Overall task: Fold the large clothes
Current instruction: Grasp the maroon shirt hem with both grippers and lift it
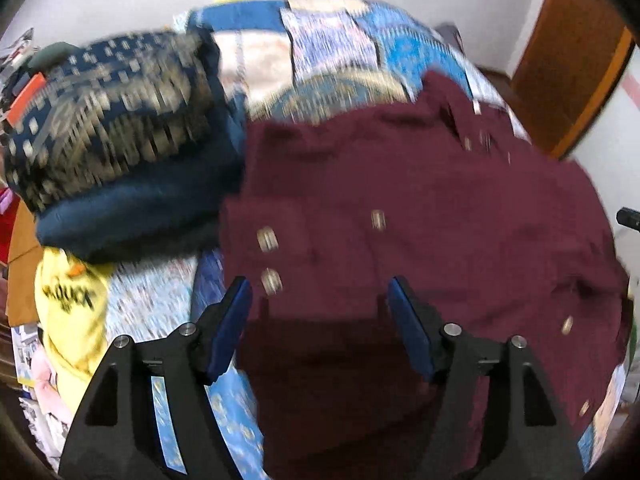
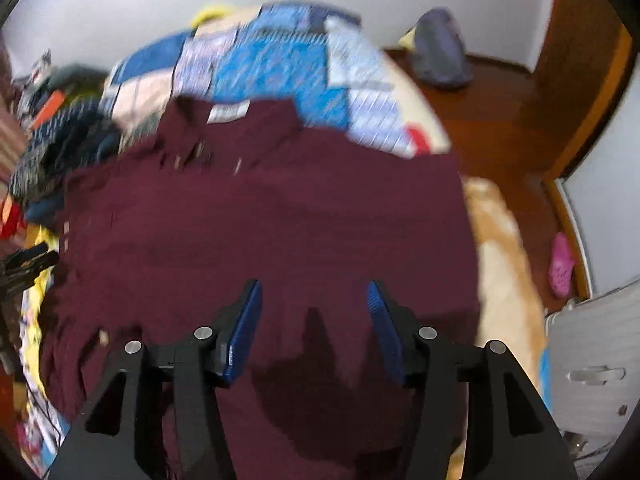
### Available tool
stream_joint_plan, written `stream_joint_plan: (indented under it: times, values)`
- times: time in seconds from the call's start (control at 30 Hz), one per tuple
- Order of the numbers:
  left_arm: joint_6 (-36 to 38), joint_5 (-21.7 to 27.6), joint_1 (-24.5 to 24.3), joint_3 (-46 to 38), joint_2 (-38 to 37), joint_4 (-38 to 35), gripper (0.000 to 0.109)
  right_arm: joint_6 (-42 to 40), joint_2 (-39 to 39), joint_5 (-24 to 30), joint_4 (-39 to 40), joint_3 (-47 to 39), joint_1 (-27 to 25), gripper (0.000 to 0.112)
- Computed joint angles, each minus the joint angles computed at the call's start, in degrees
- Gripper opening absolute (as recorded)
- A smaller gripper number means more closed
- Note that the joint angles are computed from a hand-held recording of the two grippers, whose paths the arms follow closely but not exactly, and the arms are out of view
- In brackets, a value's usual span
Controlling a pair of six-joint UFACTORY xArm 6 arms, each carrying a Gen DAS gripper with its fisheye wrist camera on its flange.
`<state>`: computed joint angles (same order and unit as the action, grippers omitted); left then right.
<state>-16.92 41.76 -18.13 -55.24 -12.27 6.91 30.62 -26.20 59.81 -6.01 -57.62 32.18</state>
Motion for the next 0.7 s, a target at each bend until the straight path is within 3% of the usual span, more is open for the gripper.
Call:
stream_joint_plan:
  times: [0.1, 0.17, 0.3, 0.43, 0.7]
  values:
    - [0.7, 1.7, -1.2, 3.4, -1.2, -1.4, 0.070, -0.1, 0.4, 1.6, 1.5, 2.5, 1.8, 0.051]
    - [-2.1, 1.1, -2.1, 6.2, -2.8, 1.8, 0.072, 0.9, 0.3, 2.7, 1.3, 4.0, 2.7, 0.051]
    - [-8.3, -0.1, -2.7, 10.5, -7.3, 6.6, 0.086, 4.0, -1.7, 3.9, -4.5, 5.3, 5.9, 0.051]
    - [-8.6, 0.1, -1.9, 13.5, -12.0, 3.8, 0.086, 4.9, -3.2, 5.5, -7.2, 4.4, 7.5, 0.051]
    - [-10.0, 4.6, -1.7, 16.2, -20.0, 5.4, 0.086, 10.5, -9.8, 9.1, -13.4, 6.5, 11.5, 0.051]
